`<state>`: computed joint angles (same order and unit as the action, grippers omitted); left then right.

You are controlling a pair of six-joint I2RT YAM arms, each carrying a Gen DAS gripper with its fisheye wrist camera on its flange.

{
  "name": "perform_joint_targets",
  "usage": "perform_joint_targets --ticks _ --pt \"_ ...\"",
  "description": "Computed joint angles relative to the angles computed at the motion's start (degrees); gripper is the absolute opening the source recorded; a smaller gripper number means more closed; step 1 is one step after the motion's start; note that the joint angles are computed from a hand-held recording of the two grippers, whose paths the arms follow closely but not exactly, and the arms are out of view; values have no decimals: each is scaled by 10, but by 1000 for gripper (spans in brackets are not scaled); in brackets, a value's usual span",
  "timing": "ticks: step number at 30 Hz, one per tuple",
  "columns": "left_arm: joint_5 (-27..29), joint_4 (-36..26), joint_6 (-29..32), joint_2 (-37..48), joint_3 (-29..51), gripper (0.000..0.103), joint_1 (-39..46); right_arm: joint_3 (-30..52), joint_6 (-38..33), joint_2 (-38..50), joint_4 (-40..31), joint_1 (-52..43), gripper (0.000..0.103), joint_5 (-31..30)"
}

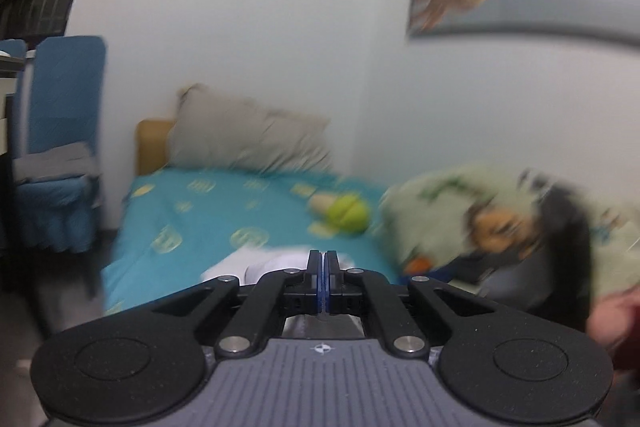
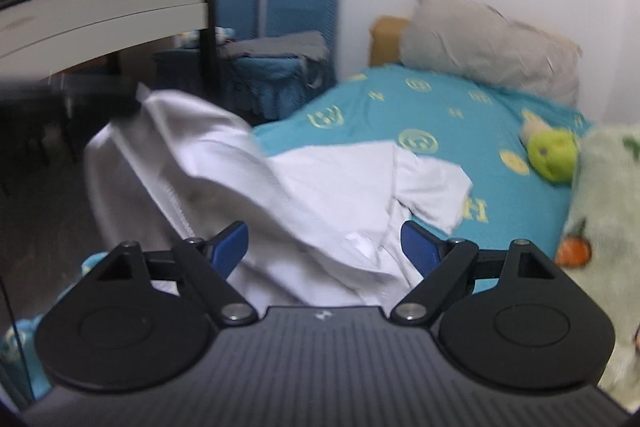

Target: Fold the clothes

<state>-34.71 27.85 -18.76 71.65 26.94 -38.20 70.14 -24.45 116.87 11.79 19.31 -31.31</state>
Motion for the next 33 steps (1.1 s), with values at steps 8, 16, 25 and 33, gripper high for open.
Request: perform_joint_targets --ticks 8,16,25,33 --pt "-7 35 -8 22 3 1 -10 13 93 25 42 11 85 139" --pt "-81 14 -80 67 29 1 -3 219 269 121 -282 -58 85 74" --pt "-115 -116 -143 42 53 1 19 152 236 82 -233 -49 14 75" --pt "-108 -186 -123 70 86 10 21 49 275 6 -30 -58 12 17"
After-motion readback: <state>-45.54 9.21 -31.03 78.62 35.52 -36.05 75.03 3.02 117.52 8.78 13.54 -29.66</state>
